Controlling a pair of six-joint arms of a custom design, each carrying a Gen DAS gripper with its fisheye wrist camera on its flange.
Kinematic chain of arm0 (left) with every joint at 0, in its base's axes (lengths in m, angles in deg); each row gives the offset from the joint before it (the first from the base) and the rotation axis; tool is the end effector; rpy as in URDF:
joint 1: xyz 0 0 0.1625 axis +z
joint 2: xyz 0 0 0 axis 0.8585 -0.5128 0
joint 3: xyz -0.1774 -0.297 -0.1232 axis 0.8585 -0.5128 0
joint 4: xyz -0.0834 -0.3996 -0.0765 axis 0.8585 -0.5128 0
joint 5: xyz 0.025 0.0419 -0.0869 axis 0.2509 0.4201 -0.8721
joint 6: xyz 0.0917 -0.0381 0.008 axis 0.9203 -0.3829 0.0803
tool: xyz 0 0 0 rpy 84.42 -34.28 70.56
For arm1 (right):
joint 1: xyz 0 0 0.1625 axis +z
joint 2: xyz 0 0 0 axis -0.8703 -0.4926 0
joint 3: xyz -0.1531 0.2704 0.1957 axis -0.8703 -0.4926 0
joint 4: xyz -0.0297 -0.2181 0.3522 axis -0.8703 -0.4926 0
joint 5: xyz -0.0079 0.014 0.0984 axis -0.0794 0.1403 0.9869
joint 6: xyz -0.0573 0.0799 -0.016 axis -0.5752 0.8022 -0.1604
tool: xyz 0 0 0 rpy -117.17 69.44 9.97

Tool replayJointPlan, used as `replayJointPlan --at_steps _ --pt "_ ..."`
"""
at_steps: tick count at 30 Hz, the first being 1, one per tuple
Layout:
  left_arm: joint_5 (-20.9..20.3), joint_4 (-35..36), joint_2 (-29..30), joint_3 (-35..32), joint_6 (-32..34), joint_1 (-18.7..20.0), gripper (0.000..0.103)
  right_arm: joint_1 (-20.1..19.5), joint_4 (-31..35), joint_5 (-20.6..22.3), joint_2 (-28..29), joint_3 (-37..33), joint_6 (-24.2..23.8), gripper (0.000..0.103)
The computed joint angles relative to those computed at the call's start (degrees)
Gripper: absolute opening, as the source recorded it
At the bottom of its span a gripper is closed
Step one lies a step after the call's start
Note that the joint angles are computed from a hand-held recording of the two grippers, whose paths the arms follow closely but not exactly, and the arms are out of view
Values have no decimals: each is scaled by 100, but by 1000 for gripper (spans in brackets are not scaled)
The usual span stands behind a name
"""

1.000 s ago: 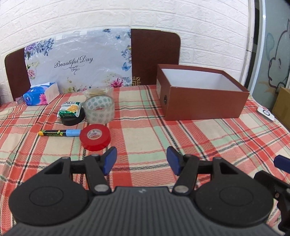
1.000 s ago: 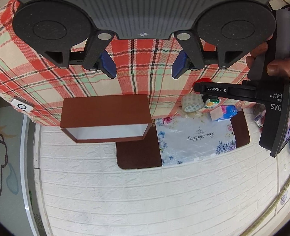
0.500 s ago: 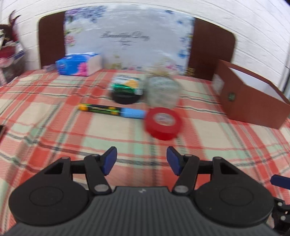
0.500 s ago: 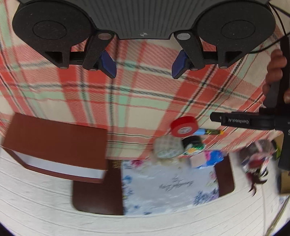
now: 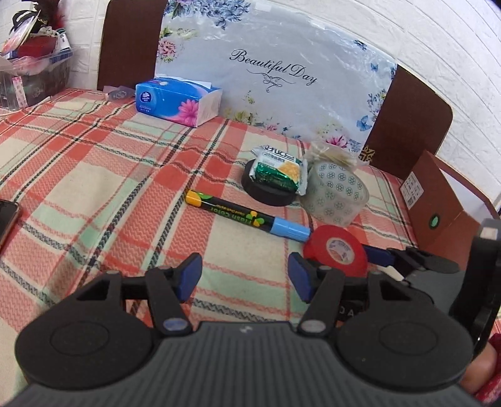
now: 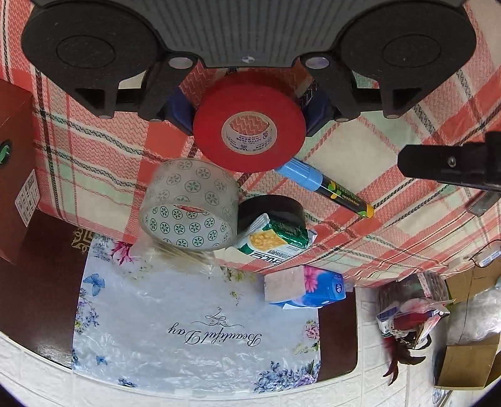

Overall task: Organize objects
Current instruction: 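Grasp the red tape roll with the left tool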

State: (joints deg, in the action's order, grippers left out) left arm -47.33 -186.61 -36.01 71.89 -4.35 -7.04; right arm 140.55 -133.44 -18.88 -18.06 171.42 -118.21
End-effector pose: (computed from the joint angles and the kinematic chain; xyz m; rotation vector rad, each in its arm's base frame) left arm -0.3115 -0.7061 -0.0410 0.6638 2.5314 -0.9419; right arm -0.0083 -0.6916 0.2483 0.5855 -2.1728 1.0330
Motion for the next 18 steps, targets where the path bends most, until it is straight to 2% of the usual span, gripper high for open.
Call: replayJointPlan --at_steps 3,7,13,15,18 --pt "-154 150 4 -4 -36 -56 62 -129 -199 156 -332 506 -144 72" --pt "-765 628 19 -3 -94 -158 62 -317 -662 169 -949 1434 -159 72" --pt "-1713 1302 300 -128 82 -495 61 -722 -2029 -25 -1976 3023 -350 72" --pt "-1981 1538 430 -216 279 -639 61 -894 -2357 -76 -2280 3381 -227 73" --pt "-2290 1966 632 -423 430 -813 61 -1159 -2491 30 -2695 3779 -10 78"
